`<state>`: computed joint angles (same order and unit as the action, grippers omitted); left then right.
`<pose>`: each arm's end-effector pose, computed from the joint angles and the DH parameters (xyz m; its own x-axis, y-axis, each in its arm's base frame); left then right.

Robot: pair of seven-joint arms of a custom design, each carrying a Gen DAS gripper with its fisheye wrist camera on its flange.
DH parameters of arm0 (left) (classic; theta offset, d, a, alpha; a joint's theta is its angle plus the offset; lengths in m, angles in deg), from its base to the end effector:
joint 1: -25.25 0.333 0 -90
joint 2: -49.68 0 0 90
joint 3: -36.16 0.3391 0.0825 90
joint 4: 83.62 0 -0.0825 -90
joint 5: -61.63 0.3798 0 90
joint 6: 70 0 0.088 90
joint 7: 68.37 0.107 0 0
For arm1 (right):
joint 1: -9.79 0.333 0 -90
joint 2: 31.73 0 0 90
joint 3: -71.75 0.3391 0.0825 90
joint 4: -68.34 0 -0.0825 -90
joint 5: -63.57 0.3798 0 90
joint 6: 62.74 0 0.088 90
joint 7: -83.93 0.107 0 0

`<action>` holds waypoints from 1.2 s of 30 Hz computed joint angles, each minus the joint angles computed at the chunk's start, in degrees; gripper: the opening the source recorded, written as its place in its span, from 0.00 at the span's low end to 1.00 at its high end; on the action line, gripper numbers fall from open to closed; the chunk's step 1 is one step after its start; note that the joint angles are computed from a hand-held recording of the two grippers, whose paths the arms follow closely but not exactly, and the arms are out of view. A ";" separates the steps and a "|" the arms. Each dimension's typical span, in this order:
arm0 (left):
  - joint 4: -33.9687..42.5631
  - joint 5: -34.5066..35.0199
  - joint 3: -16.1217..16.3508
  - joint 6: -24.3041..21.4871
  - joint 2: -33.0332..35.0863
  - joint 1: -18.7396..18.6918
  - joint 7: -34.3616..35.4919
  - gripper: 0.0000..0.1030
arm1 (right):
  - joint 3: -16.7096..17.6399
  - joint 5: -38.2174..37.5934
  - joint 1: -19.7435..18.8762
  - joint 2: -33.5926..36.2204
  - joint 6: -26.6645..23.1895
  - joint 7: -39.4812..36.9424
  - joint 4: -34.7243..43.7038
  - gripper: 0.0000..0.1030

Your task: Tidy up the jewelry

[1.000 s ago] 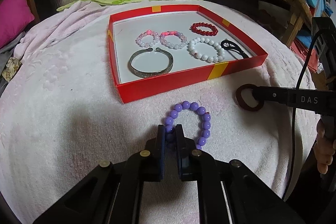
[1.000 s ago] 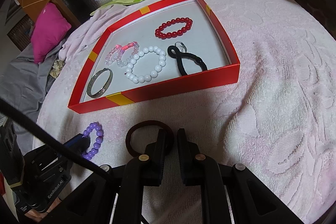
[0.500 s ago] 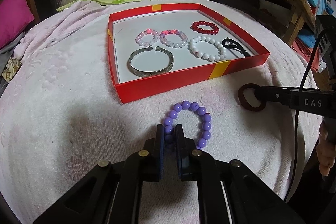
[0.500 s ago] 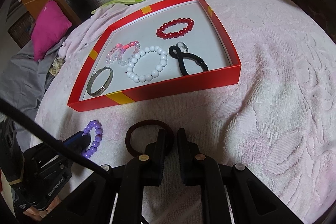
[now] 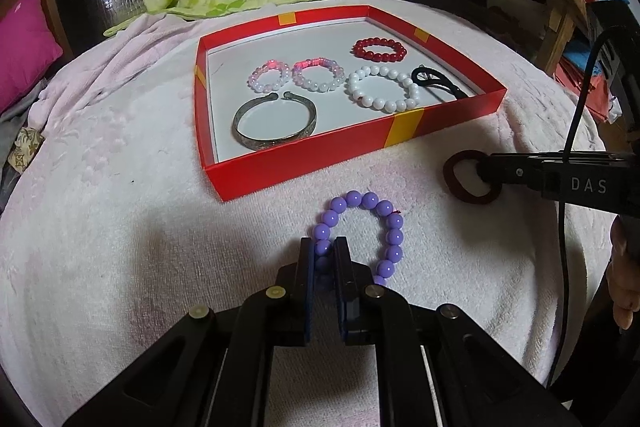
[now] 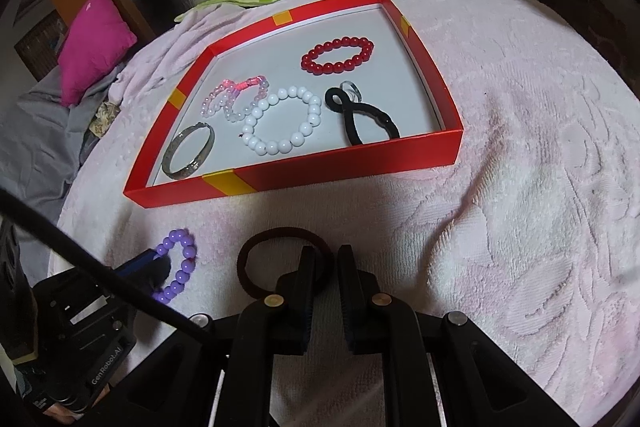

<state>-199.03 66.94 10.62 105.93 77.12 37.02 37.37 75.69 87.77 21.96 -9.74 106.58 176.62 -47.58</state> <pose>0.6431 -0.1359 0.3296 -0.4695 -0.8826 -0.0234 -0.6997 0.3881 -0.5998 0.6288 0.1496 0.3404 -0.0866 -0.9437 -0.3193 -0.8690 0.2283 -0.4389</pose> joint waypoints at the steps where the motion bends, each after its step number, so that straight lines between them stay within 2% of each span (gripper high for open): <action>1: -0.02 0.11 0.24 0.06 -0.05 -0.22 -0.12 0.09 | -0.14 -0.11 0.13 -0.07 0.03 0.08 -0.10 0.14; 6: -0.38 1.01 1.52 0.64 -0.44 -1.40 -1.09 0.09 | -1.35 -1.64 1.22 0.00 -0.07 1.50 0.06 0.14; 9: -0.49 1.19 1.38 0.61 -0.55 -1.22 -1.39 0.09 | -1.50 -2.22 1.34 0.06 -0.13 1.78 0.14 0.14; 15: -0.52 1.19 0.67 0.37 -0.61 -0.55 -1.28 0.09 | -5.25 -7.93 4.79 0.01 -0.71 5.48 0.31 0.14; 19: -0.47 0.74 0.06 -0.01 -0.63 -0.06 -0.93 0.09 | -6.20 -10.54 5.61 -0.23 -0.67 7.51 0.02 0.13; 25: -0.20 -0.10 0.09 -0.69 -0.54 -0.14 -0.64 0.09 | -5.77 -11.62 5.06 -0.23 -0.81 8.64 -0.05 0.14; 31: 0.11 0.09 1.82 -0.85 -0.43 -1.88 -1.02 0.10 | -6.42 -13.31 5.58 0.02 -0.92 9.66 0.19 0.14; 36: 0.01 0.31 2.09 -0.60 -0.42 -2.10 -1.22 0.12 | -4.76 -11.85 4.05 -0.05 -0.52 8.52 -0.01 0.14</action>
